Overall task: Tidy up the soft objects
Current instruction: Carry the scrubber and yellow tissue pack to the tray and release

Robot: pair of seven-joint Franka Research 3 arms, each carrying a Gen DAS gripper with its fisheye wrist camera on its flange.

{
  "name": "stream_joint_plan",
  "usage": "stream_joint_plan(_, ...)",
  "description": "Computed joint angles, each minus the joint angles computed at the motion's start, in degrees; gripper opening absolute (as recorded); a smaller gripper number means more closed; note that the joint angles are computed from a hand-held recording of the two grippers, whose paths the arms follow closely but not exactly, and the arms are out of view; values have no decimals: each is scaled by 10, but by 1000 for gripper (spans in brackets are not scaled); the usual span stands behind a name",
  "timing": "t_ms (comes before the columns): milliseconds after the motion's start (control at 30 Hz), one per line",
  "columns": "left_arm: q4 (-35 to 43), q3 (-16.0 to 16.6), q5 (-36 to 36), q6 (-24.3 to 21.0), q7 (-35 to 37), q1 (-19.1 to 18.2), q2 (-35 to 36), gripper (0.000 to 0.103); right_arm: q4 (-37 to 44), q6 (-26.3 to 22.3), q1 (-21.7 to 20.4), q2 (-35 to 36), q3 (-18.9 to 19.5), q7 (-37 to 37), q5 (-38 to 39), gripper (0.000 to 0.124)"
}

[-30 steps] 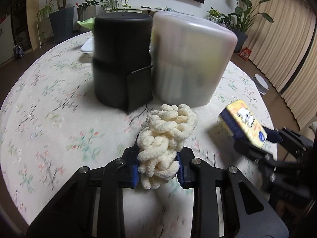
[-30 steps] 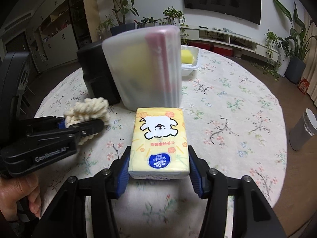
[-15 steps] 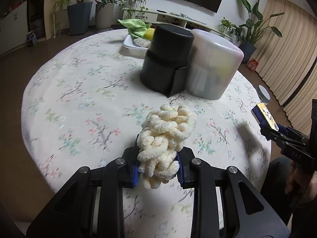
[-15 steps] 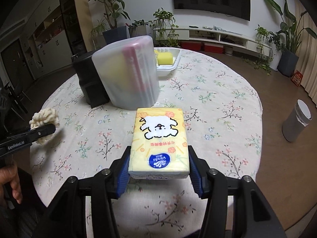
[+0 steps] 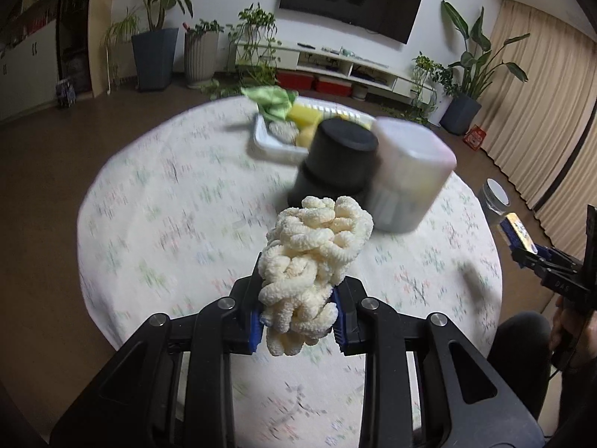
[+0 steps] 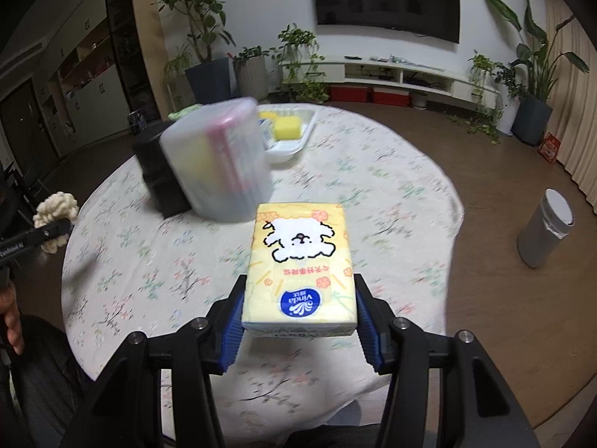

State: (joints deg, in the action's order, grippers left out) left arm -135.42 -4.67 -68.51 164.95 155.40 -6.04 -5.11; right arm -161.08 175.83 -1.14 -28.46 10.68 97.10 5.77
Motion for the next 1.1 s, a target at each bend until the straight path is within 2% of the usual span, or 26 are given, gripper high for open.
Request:
stream_joint_plan(133, 42, 2, 45, -2, -24, 12, 20, 26, 24, -11, -31, 6, -5, -12, -19, 55)
stream_joint_plan(233, 90, 1, 91, -20, -55, 28, 47, 26, 56, -21, -44, 24, -19, -27, -30, 55)
stream_joint_plan(333, 131, -9, 132, -22, -81, 45, 72, 26, 94, -30, -79, 42, -8, -29, -58, 55)
stream_joint_plan(467, 204, -26, 214, -34, -134, 65, 123, 26, 160, -41, -89, 87, -21, -39, -85, 55)
stream_joint_plan(533, 249, -35, 255, -52, -154, 73, 154, 26, 199, -47, -83, 117, -32, -43, -94, 55)
stream_joint_plan(600, 290, -43, 297, -67, -177, 76, 186, 26, 250, -56, -60, 158, -56, -61, -88, 55)
stream_joint_plan(633, 325, -51, 310, -89, -179, 81, 212, 26, 275, -62, -46, 178, -68, -75, -80, 55)
stream_joint_plan(700, 374, -55, 355, -109, -203, 80, 251, 26, 339, -83, -9, 228, -97, -125, -40, 55)
stream_joint_plan(767, 433, -57, 408, -131, -227, 72, 299, 26, 406, -116, 13, 278, -109, -163, -10, 55)
stream_joint_plan(833, 487, -67, 439, -154, -238, 72, 342, 26, 474, -144, 27, 330, -114, -207, 22, 55)
stream_joint_plan(933, 586, -77, 494, -198, -256, 65, 417, 26, 601, -216, 36, 424, -111, -256, 60, 55)
stream_joint_plan(1100, 720, -96, 565, -266, -283, 58, 514, 26, 763, -315, 46, 548, -106, -288, 81, 55)
